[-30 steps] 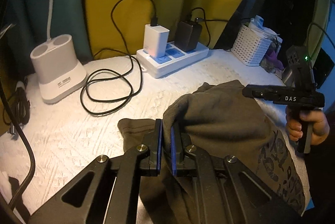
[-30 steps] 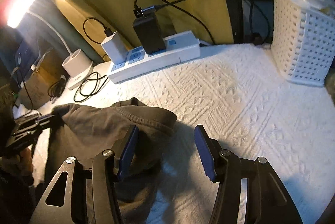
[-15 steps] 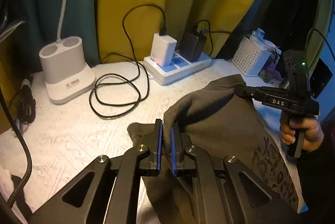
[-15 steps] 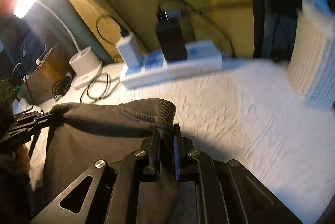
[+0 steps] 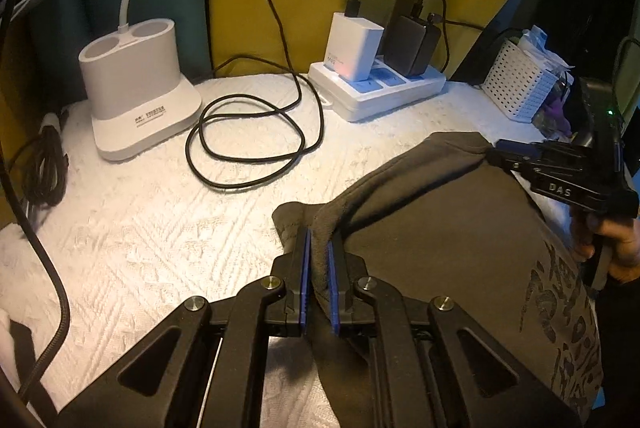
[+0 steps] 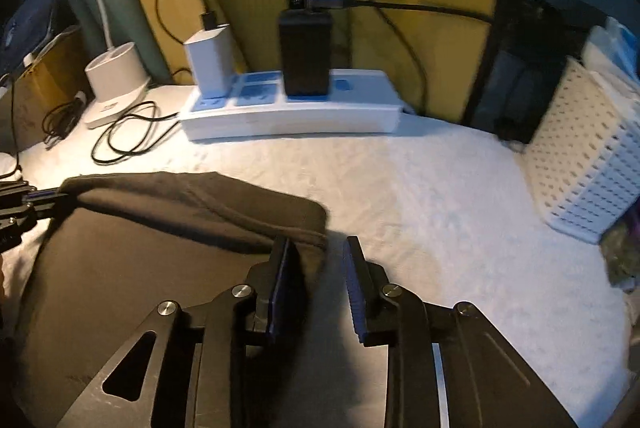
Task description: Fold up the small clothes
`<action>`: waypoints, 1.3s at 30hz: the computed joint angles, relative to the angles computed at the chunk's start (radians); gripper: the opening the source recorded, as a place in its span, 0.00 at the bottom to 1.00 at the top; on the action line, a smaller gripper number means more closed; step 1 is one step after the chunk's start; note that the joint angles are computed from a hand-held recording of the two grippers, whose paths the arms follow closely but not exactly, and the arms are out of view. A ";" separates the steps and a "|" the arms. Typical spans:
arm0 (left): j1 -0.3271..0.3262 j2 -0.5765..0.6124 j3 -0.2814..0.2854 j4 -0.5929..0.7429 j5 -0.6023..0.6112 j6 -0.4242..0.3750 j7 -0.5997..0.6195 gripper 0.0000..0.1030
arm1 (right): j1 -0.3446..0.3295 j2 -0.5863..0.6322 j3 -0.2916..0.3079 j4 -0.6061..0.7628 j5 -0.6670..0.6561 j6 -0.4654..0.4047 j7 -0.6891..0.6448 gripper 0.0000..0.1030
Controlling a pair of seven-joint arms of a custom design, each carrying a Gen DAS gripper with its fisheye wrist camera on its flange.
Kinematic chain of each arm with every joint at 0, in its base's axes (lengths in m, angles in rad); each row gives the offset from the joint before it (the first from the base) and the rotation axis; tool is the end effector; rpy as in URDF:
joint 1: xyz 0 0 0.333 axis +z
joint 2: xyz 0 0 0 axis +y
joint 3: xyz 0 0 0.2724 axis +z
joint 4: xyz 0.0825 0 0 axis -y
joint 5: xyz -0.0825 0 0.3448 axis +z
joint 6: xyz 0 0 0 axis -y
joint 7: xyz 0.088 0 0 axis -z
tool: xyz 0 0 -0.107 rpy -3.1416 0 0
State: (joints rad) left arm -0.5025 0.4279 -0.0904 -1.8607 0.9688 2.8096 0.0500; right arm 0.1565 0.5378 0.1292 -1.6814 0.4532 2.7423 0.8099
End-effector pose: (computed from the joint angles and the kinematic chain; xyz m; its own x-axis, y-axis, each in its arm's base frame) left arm 0.4929 -0.3747 0.3196 0.0333 -0.9815 0.1886 -0.7791 -0.1437 -0.6102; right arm 0.6433 0.1585 0.3316 0.5998 -0.7999 -0.0194 -0.6628 -0.4832 -0.5720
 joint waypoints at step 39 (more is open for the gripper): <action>-0.155 -0.169 -0.116 -0.206 0.121 0.006 -0.245 0.05 | 0.098 -0.640 -0.104 -0.808 0.391 0.082 -0.325 0.65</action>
State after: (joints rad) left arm -0.6576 0.2593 -0.2066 -2.0669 1.0898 2.8151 -0.1948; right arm 0.2550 -0.1021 0.0250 -2.4893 0.8447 2.8238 0.4853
